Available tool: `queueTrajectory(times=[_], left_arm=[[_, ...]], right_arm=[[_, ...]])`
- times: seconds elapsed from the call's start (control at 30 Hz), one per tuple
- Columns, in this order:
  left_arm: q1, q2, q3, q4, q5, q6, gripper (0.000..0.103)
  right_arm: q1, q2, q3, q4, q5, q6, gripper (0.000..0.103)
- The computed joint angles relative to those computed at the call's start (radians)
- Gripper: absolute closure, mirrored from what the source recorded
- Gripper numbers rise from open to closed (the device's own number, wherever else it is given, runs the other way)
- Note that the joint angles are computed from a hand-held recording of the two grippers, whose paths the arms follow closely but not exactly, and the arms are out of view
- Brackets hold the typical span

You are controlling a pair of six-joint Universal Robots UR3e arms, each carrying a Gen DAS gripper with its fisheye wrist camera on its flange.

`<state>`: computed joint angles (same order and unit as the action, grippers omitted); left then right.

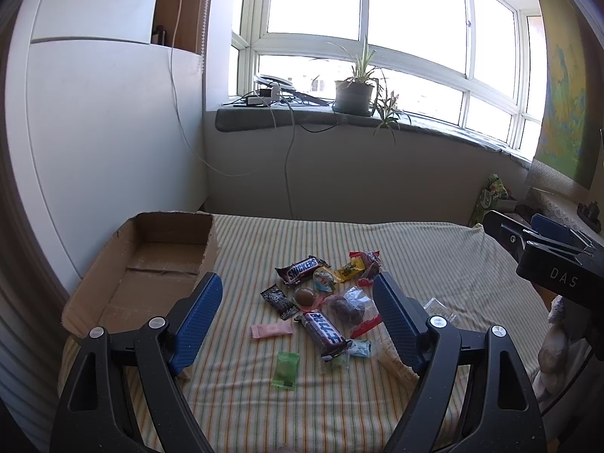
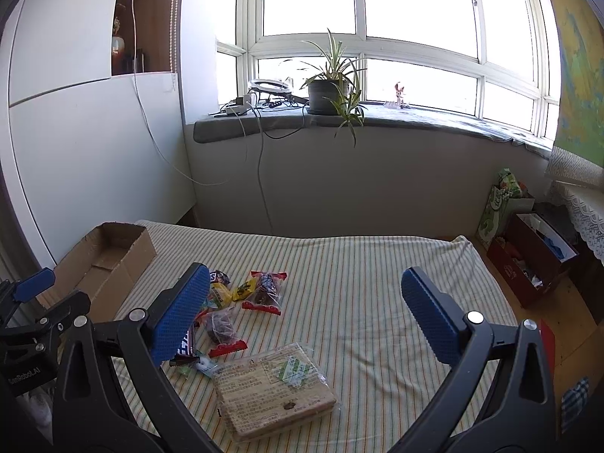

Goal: Organize snacks

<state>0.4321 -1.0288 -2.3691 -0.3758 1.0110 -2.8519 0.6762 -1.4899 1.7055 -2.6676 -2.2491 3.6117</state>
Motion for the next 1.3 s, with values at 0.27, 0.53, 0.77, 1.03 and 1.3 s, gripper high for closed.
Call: queueTrajectory(times=[0.27,0.53,0.77,1.03,1.3], left_arm=[[0.02,0.011,-0.007,-0.016,-0.021,0.012,0.021],[0.023,0.013,-0.013,-0.026,-0.027,0.017,0.021],[0.008,0.002,-0.01,-0.027,-0.02,0.015,0.021],[0.0,-0.006,-0.022,-0.061,-0.034,0.024,0.021],[-0.018,-0.058,-0.028,-0.192,-0.102,0.054,0.029]], right_arm=[[0.0,0.006,-0.007,0.01,0.011,-0.001,0.0],[-0.003,0.014,-0.012,0.013,0.021,-0.001,0.002],[-0.018,0.009,0.002,0.014,0.048,-0.005,0.003],[-0.069,-0.034,0.07,-0.004,0.131,-0.017,0.009],[-0.252,-0.165,0.252,0.017,0.454,-0.067,0.044]])
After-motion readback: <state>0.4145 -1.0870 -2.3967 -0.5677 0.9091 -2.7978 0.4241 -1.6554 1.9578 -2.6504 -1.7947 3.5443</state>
